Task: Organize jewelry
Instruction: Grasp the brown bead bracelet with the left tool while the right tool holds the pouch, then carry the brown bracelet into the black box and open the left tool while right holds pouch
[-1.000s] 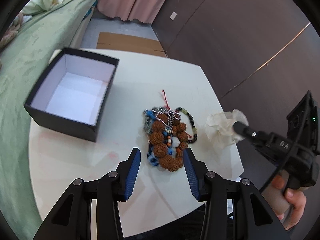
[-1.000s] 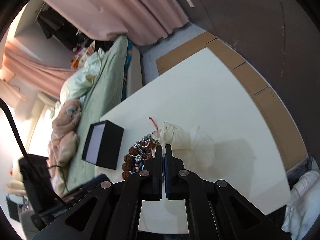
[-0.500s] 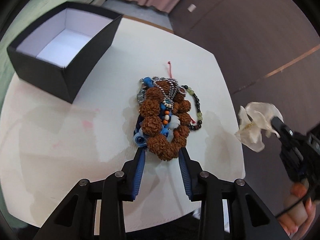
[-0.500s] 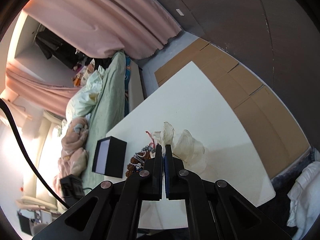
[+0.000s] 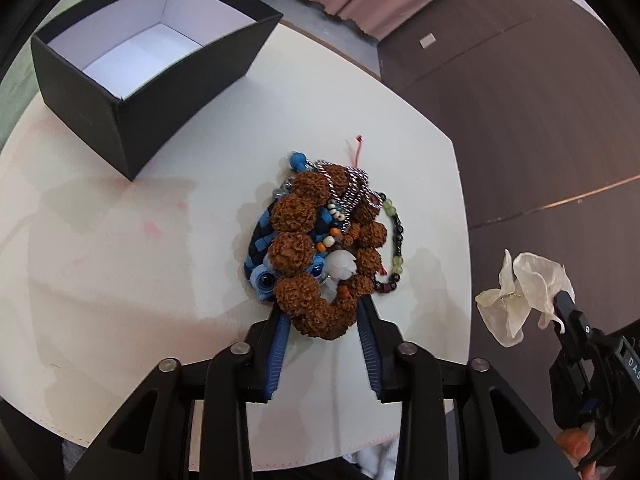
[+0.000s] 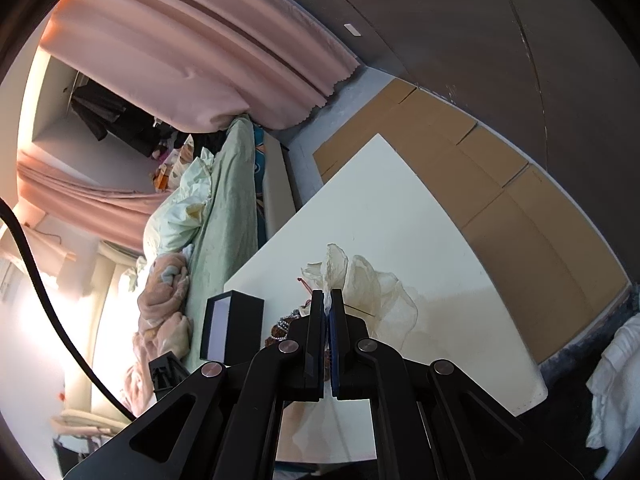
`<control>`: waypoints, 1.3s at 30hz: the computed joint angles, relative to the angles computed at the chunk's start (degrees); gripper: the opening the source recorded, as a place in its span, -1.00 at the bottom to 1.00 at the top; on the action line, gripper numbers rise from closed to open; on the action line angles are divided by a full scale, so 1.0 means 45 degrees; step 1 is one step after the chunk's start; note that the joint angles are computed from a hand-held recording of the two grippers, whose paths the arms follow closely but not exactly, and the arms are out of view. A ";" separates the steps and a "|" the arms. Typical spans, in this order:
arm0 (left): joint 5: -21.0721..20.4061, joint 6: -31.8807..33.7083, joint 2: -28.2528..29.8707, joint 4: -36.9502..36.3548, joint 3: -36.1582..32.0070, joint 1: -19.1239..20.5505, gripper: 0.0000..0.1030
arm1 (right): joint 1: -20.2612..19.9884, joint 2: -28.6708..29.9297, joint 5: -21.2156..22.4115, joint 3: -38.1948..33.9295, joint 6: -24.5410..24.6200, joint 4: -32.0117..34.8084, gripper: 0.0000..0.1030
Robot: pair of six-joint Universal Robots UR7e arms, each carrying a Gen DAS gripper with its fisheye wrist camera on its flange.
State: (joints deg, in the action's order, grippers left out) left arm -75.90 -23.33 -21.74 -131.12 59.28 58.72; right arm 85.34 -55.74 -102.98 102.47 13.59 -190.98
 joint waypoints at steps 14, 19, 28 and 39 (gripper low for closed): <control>0.1356 0.2130 -0.0460 -0.0621 -0.0441 -0.0653 -0.61 | 0.0022 0.0194 0.0341 -0.0119 0.0099 0.0018 -0.94; 0.1698 0.2969 -0.0391 -0.0543 -0.1005 -0.0911 -0.61 | 0.0045 0.0282 0.0387 -0.0241 0.0036 0.0101 -0.94; 0.1983 0.4369 -0.0510 -0.0617 -0.1569 -0.1295 -0.61 | 0.0076 0.0472 0.0580 -0.0583 -0.0019 0.0449 -0.94; 0.2276 0.4903 -0.0332 -0.0394 -0.2856 -0.1242 -0.61 | 0.0137 0.0886 0.0969 -0.1207 -0.0051 0.0860 -0.94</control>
